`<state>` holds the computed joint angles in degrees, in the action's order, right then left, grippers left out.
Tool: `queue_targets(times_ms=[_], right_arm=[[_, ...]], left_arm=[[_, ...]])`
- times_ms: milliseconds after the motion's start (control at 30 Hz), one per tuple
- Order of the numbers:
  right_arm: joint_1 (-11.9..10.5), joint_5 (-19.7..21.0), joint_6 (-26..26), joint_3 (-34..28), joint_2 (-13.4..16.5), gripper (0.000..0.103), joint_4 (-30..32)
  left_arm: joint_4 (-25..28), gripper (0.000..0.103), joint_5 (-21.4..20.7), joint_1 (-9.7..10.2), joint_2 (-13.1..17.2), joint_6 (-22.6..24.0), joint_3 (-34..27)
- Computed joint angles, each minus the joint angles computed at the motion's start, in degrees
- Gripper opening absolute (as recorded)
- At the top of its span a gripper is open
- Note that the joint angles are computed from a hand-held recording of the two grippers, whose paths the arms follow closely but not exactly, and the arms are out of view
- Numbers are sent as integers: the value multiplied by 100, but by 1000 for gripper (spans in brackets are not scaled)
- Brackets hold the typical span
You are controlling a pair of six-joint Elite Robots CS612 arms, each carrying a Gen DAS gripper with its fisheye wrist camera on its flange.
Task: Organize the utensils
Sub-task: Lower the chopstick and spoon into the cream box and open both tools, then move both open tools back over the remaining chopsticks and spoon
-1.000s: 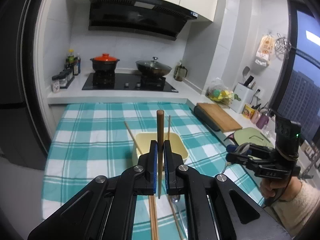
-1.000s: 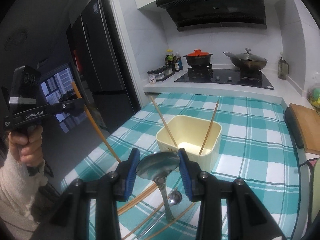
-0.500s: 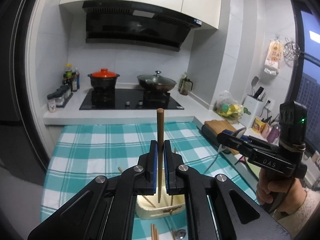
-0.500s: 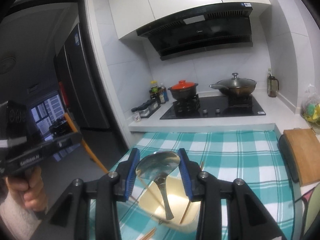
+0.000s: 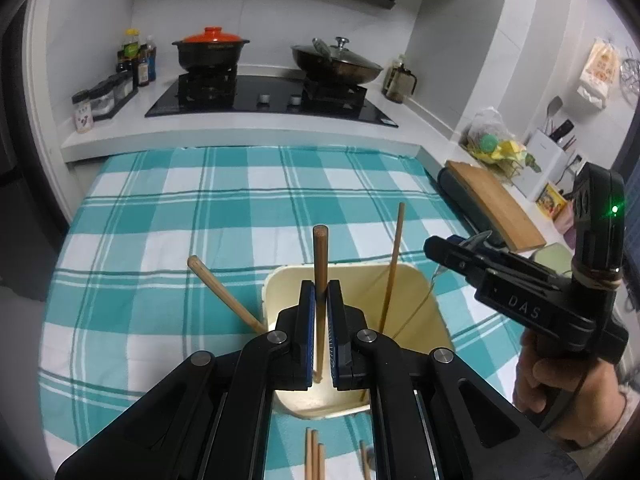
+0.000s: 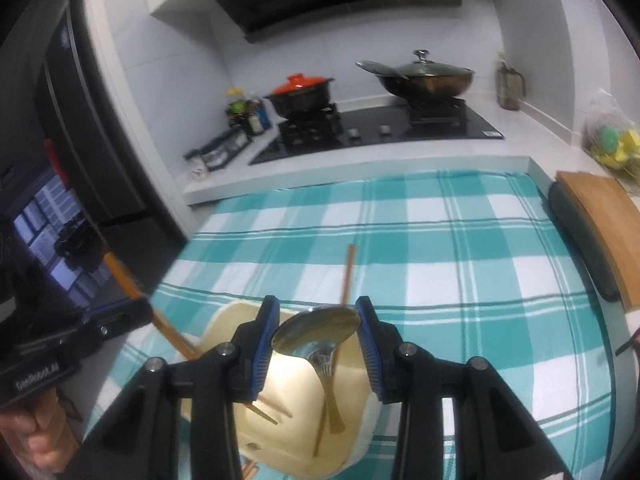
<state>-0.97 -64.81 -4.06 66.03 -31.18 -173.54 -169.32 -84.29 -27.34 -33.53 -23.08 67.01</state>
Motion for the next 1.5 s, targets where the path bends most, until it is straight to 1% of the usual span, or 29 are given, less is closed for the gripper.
queue_targets(times_ms=[133,233,300,333,367,433,467,533,600,667,733,833,900,933,1033,1100,1167,1233,1300,1333,1400,1467,1500], right_arm=[[-5,-246,321,-293,198,40,218],[-24,-185,418,-491,317,41,387],[-11,-278,428,-542,337,41,449],[-6,-330,436,-545,337,42,439],[-6,-352,455,-521,323,45,398],[-25,-375,539,-369,240,47,218],[-38,-362,553,-262,180,48,128],[-81,-351,503,77,6,49,-170],[-120,-361,314,528,-217,52,-476],[-145,-399,38,996,-443,53,-655],[-177,-300,-289,1487,-660,53,-761],[-233,2,-641,2201,-913,53,-925],[-259,192,-829,2610,-1005,53,-1106],[-253,216,-906,2772,-1033,53,-1176],[-225,284,-1126,3176,-1102,53,-1401],[-228,353,-1168,3398,-1149,53,-1650],[-266,473,-1132,3636,-1199,53,-2028],[-320,557,-1106,3867,-1243,54,-2469],[-367,540,-1124,4061,-1268,58,-2889],[-383,500,-1137,4131,-1271,59,-3029],[-391,306,-1172,4225,-1302,59,-3045],[-417,290,-1264,4285,-1329,59,-2928],[-419,205,-1273,4319,-1336,59,-2945]], left_arm=[[69,5,183,-17,112,32,-142],[242,6,258,-8,166,-74,-267],[275,10,338,-4,183,-128,-302],[257,17,369,-6,164,-148,-265],[199,20,395,-8,131,-166,-194],[-19,35,399,-24,-15,-127,93],[-160,38,395,-44,-129,-46,311],[-388,55,380,-88,-371,127,761],[-630,62,389,-149,-665,290,1315],[-788,68,436,-212,-913,379,1792],[-1061,74,566,-303,-1167,444,2363],[-1359,76,676,-409,-1405,257,2994],[-1430,76,651,-442,-1479,8,3228],[-1477,76,657,-466,-1511,-139,3330],[-1704,76,785,-557,-1559,-325,3500],[-1901,76,899,-631,-1575,-408,3572],[-2092,78,887,-688,-1574,-523,3607],[-2200,80,787,-735,-1545,-628,3601],[-2186,79,803,-799,-1529,-666,3590],[-2306,80,824,-838,-1511,-612,3607],[-2449,80,874,-904,-1492,-525,3652],[-2537,80,857,-935,-1467,-496,3680],[-2573,80,817,-937,-1459,-503,3693]])
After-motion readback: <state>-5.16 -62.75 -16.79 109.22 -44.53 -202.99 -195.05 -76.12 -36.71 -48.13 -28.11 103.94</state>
